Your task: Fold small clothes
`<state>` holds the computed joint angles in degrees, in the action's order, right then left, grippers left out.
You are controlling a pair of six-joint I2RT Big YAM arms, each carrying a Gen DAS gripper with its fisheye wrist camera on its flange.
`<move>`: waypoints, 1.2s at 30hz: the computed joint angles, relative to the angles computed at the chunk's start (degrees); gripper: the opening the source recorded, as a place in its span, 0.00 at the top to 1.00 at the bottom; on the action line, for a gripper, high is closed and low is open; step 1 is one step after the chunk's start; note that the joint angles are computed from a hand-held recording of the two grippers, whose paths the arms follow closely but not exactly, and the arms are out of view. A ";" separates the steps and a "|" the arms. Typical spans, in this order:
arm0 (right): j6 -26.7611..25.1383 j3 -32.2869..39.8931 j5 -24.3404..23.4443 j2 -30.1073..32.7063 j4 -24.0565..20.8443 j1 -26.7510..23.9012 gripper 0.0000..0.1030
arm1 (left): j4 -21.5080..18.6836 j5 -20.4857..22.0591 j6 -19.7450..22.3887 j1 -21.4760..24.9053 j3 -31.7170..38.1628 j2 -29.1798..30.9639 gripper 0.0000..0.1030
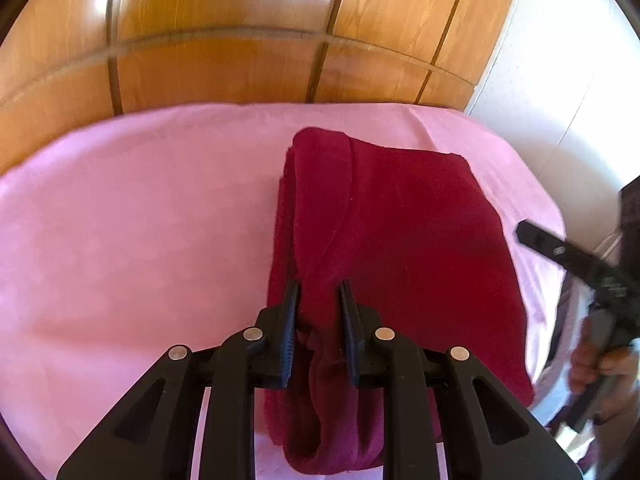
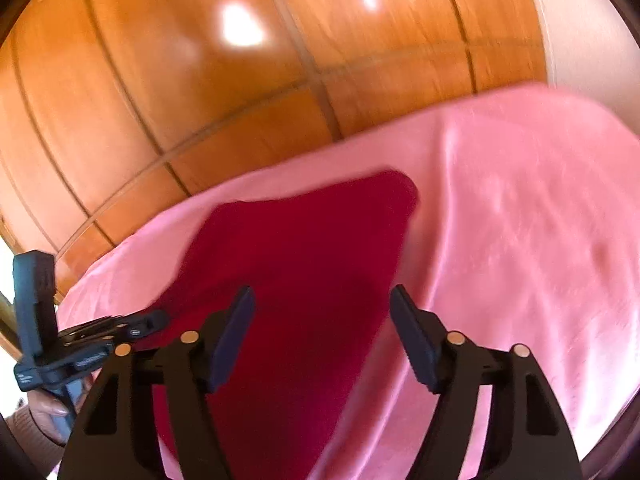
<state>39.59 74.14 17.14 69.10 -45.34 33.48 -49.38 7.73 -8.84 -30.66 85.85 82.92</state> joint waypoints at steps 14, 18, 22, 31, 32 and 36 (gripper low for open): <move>1.73 11.53 7.74 15.55 -11.83 1.67 0.28 | -1.18 -0.76 -5.22 1.33 0.96 2.35 0.59; 2.73 10.27 7.83 13.41 -12.04 2.27 0.14 | 0.14 -3.56 -6.01 0.83 -0.83 -0.22 0.50; 5.45 9.37 8.55 10.89 -12.70 4.30 0.11 | 1.36 -7.15 -4.99 0.16 -2.77 -3.29 0.50; 12.52 7.29 12.98 9.08 -16.35 11.18 0.07 | 2.53 -11.10 -6.18 -0.16 -5.45 -7.64 0.38; 13.47 7.10 13.74 9.04 -16.77 11.85 0.07 | 2.64 -11.12 -6.39 -0.19 -5.67 -8.01 0.38; 15.72 6.31 14.20 8.73 -17.36 13.17 0.03 | 3.17 -12.63 -6.02 -1.01 -6.34 -8.99 0.38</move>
<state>55.30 80.46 31.33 77.82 -62.70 46.65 -46.21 -4.90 -14.87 -31.67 79.51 73.93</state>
